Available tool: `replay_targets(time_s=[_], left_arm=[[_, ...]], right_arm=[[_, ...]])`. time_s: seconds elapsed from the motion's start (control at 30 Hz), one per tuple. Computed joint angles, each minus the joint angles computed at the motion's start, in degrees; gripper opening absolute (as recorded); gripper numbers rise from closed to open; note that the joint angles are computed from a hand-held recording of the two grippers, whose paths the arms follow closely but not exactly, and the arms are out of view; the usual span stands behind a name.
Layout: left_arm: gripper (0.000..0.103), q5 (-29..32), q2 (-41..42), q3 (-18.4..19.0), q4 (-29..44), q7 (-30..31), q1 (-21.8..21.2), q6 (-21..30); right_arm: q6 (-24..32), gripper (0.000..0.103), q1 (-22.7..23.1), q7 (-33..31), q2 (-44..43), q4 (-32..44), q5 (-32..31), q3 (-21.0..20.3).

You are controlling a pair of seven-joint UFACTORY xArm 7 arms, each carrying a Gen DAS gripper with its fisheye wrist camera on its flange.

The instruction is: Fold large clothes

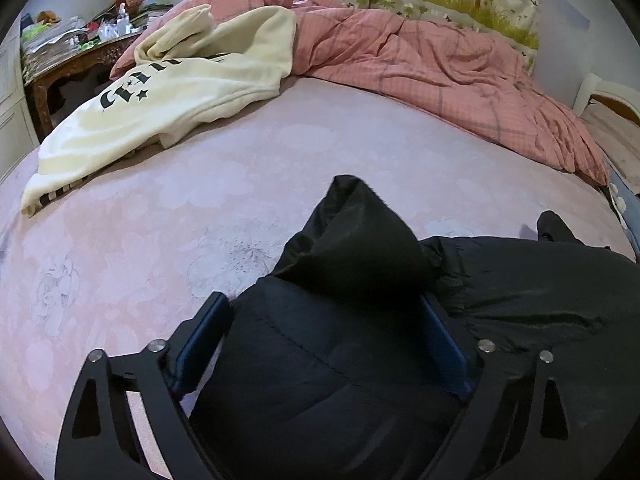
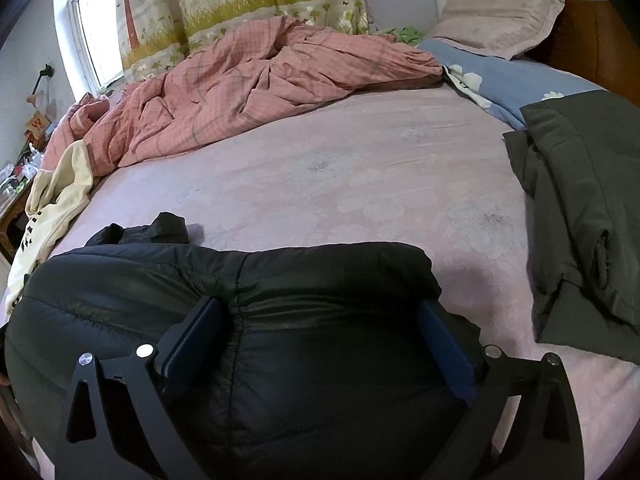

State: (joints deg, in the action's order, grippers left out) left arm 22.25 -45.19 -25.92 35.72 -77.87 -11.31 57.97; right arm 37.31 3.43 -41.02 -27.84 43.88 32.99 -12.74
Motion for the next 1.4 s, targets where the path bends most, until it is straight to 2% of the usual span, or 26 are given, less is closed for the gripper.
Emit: replay_targets(time_s=[0.07, 0.2, 0.3, 0.37, 0.43, 0.47, 0.57, 0.63, 0.73, 0.93, 1.0, 1.13, 1.2, 1.33, 1.37, 1.4], left_arm=[[0.093, 0.4, -2.0, 0.2, -1.4, -0.9, -0.3, -2.0], [0.092, 3.8, -9.4, -3.8, -3.3, -5.1, 1.7, -3.3], [0.096, 8.0, -12.4, -10.5, 0.0, -5.3, 4.5, 0.7], [0.102, 10.1, -13.3, -15.2, 3.3, -4.5, 6.4, 4.7], [0.102, 11.4, -12.6, -22.1, 9.3, -2.7, 10.2, 11.9], [0.102, 12.2, -12.4, -24.7, 11.5, -1.6, 11.6, 13.8], [0.103, 13.8, -13.6, -29.3, 14.9, 1.3, 12.6, 11.3], [0.103, 12.8, -13.9, -32.8, 18.2, 4.0, 14.9, 11.3], [0.103, 8.9, -13.1, -37.3, 22.8, 8.1, 18.4, 12.7], [0.103, 4.1, -16.0, -39.0, 24.7, 10.7, 21.0, 8.4], [0.103, 1.9, -16.7, -38.5, 24.8, 10.4, 21.6, 6.2], [0.103, -2.4, -17.3, -38.3, 24.5, 11.3, 22.9, 2.9], [0.101, -4.7, -17.8, -38.3, 24.0, 11.2, 23.0, 0.3], [0.066, -10.3, -17.0, -37.1, 20.3, 9.7, 22.1, -10.7], [0.055, -11.2, -16.2, -37.5, 20.0, 9.4, 22.7, -12.9], [0.049, -11.9, -15.1, -38.3, 20.2, 9.4, 23.6, -14.3]], right_arm=[[0.4, 0.102, 0.4, -0.6, -0.1, 0.1, 0.7, -0.5], [0.4, 0.102, 0.9, -2.8, -2.1, -1.1, 3.7, -2.0], [-2.3, 0.102, 0.3, -2.4, -5.8, -3.2, 4.7, -2.0], [-4.5, 0.102, 0.7, -2.6, -9.5, -4.9, 5.5, -3.0], [-4.7, 0.103, 1.5, -2.8, -13.7, -6.1, 5.8, -4.7], [-4.4, 0.103, 1.9, -3.0, -16.1, -6.7, 6.0, -5.7], [-5.8, 0.103, 1.5, -1.7, -22.7, -9.5, 5.0, -6.6], [-8.0, 0.103, 0.6, -0.6, -27.8, -12.3, 3.7, -6.0], [-5.7, 0.103, -0.2, 0.3, -34.7, -14.8, 0.5, -7.0], [-3.3, 0.103, -0.6, 0.1, -47.1, -19.3, -5.8, -8.0], [-2.4, 0.103, -0.6, 0.3, -49.3, -20.1, -8.1, -7.9], [-5.1, 0.103, 0.3, 0.1, -52.7, -22.5, -11.1, -6.8], [-4.0, 0.103, 1.0, 0.4, -52.7, -22.3, -12.6, -7.0], [-1.7, 0.103, 2.2, 2.4, -51.3, -20.6, -13.1, -8.2], [-1.6, 0.103, 2.5, 2.8, -51.0, -20.3, -12.9, -8.6], [-0.7, 0.103, 3.0, 3.3, -50.3, -19.2, -12.7, -9.3]])
